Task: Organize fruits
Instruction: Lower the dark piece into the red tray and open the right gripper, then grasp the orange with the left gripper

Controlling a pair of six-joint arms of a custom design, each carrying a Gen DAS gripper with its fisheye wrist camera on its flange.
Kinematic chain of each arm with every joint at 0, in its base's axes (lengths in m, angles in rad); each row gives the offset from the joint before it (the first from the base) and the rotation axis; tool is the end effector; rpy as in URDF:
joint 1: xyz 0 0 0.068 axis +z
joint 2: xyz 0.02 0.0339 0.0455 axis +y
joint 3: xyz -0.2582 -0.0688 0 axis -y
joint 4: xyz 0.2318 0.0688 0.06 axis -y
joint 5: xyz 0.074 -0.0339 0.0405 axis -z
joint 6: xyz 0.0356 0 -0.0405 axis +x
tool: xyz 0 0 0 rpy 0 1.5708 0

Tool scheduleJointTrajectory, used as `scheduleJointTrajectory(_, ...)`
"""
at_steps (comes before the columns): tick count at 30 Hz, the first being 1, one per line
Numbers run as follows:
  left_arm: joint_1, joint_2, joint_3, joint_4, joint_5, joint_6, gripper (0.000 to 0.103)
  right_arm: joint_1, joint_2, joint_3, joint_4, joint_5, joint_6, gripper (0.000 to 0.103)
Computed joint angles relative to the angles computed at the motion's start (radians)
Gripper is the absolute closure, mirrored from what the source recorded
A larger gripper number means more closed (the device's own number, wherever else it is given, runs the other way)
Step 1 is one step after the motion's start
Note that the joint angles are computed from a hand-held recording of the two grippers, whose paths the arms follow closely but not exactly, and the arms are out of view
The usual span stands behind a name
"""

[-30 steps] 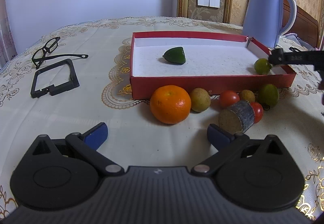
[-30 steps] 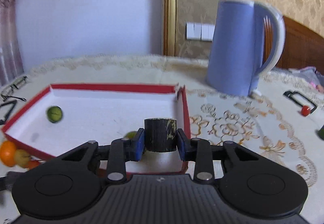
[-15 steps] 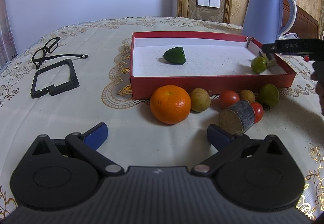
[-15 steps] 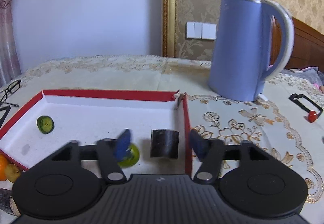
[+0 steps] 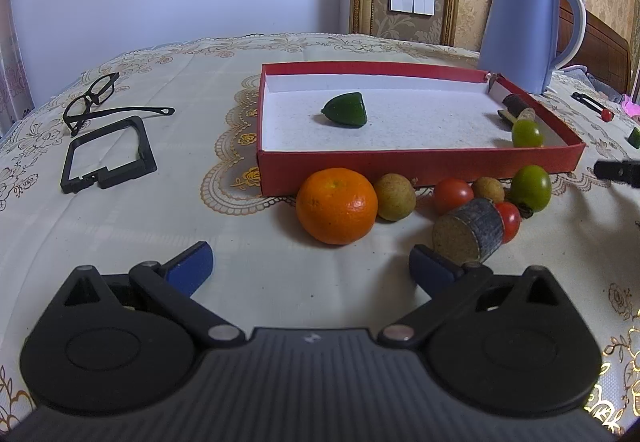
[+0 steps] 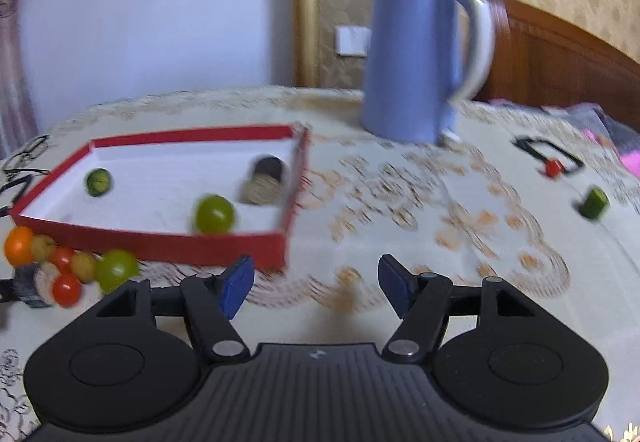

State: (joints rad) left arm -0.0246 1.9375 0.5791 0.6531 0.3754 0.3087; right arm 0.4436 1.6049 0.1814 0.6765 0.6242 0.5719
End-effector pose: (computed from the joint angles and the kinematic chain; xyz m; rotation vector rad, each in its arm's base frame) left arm 0.3012 -0.0205 0.0711 0.5612 2.1602 -0.2726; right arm 0.1875 0.0660 0.0812 0.4377 2.1136 -0.1486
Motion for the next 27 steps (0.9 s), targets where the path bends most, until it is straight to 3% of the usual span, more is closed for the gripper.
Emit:
scheduleJointTrajectory(6, -0.007, -0.004, -0.008, 0.013, -0.021, -0.017, 0.000, -0.072, 0.100, -0.002, 0.076, -0.045, 0.041, 0.019)
scheduleJointTrajectory(8, -0.017, -0.007, -0.006, 0.012, -0.051, -0.038, 0.000, -0.077, 0.104, 0.019, 0.036, -0.054, 0.046, 0.017)
scheduleJointTrajectory(17, -0.057, -0.011, 0.056, -0.058, -0.137, -0.084, 0.000, -0.094, 0.104, -0.003, 0.079, -0.086, 0.040, 0.014)
scheduleJointTrajectory(20, -0.069, -0.001, 0.063, -0.025, -0.167, -0.084, 0.000, -0.093, 0.106, 0.002, 0.073, -0.084, 0.039, 0.014)
scheduleJointTrajectory(23, -0.061, 0.011, 0.086, -0.043, -0.141, -0.069, 0.000, -0.094, 0.108, 0.002, 0.075, -0.085, 0.038, 0.014)
scheduleJointTrajectory(25, -0.049, 0.022, 0.091, -0.041, -0.110, -0.064, 0.006, -0.094, 0.109, 0.003, 0.075, -0.085, 0.038, 0.013)
scheduleJointTrajectory(27, -0.026, 0.024, 0.089, -0.042, -0.045, -0.057, 0.018, -0.094, 0.110, 0.002, 0.077, -0.085, 0.037, 0.013)
